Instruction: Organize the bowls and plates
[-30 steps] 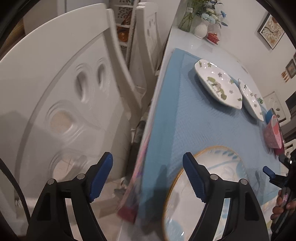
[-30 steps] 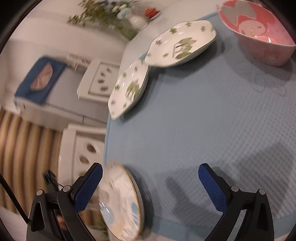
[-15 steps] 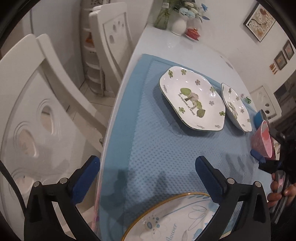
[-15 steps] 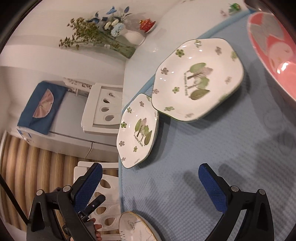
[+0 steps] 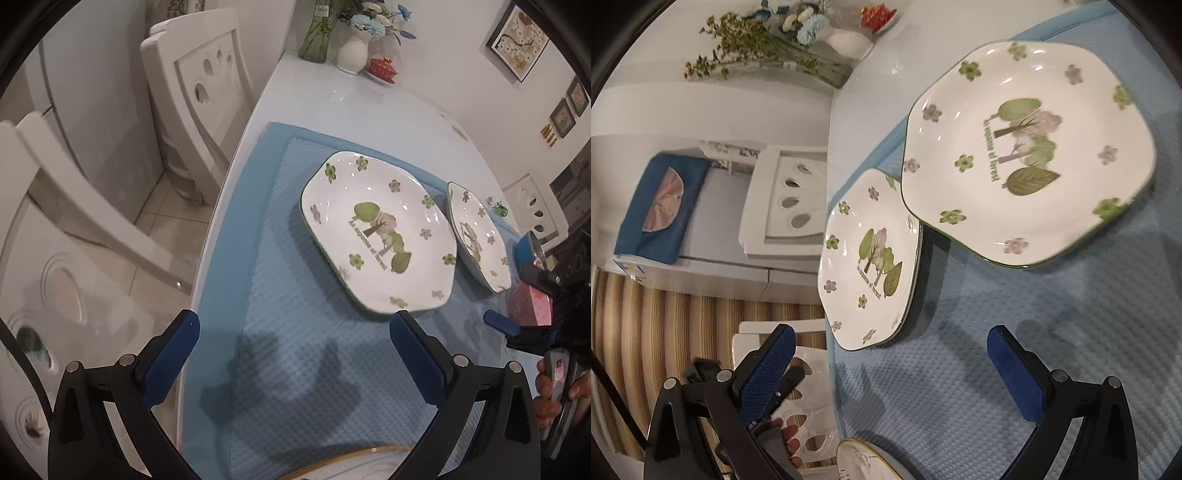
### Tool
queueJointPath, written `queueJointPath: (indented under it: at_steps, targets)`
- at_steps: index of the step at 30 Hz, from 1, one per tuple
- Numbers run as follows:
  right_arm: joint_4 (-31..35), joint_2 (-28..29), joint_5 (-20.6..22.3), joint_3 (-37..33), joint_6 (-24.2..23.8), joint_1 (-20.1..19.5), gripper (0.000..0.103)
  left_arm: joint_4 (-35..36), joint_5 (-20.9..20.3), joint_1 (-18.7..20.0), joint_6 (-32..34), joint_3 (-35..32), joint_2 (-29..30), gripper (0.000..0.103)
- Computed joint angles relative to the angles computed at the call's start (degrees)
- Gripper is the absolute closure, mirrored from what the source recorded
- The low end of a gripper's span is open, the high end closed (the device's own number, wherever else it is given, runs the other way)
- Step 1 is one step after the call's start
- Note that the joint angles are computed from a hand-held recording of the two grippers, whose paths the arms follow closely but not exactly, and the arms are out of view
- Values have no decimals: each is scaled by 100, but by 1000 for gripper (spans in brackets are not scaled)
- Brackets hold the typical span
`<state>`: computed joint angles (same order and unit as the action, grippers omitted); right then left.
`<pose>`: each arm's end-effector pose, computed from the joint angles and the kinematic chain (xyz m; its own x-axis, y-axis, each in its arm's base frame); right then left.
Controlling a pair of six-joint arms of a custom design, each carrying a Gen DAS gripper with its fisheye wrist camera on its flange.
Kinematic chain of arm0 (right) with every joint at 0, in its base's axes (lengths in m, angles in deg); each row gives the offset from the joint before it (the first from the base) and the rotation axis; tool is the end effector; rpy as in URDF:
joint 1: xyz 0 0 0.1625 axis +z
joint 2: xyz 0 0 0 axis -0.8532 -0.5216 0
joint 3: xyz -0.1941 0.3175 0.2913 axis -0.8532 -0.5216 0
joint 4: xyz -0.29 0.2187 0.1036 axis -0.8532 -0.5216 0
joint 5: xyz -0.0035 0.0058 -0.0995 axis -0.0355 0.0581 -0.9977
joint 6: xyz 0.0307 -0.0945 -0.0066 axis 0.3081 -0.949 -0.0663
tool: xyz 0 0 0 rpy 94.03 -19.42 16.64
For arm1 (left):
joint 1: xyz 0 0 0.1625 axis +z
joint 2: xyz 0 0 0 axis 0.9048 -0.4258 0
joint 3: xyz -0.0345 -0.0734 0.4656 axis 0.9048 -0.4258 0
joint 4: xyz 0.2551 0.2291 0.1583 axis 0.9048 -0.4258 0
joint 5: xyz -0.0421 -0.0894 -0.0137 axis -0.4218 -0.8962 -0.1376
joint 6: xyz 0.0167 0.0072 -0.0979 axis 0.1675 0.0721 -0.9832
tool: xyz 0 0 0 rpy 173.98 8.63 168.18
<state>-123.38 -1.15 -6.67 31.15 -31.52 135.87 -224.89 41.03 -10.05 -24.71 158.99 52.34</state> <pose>-0.0391 -0.8338 0.2965 -0.9959 0.0127 -0.0900 0.0259 0.9888 -0.1470 -0.2414 -0.7006 0.0268 -0.8192 -0.2580 -0.5122 0.0754 0.8370 -0.5420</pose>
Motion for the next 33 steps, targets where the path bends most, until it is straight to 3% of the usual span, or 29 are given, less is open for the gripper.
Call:
queueJointPath:
  at_steps: [5, 9, 14, 20, 33]
  targets:
    - [535, 360, -77, -544, -74, 74, 0, 393, -139, 92, 352, -694, 247, 0]
    - [803, 657, -219, -968, -132, 140, 0, 698, 7, 191, 662, -1304, 557, 0]
    - [1223, 1085, -109, -1643, 25, 156, 0, 821, -484, 436, 709, -1818, 772, 0]
    - [1225, 1250, -144, -1883, -33, 174, 0, 921, -529, 521, 888, -1999, 908, 1]
    - [1031, 1343, -550, -1899, -168, 275, 0, 488, -1069, 700, 1207, -1829, 892, 1]
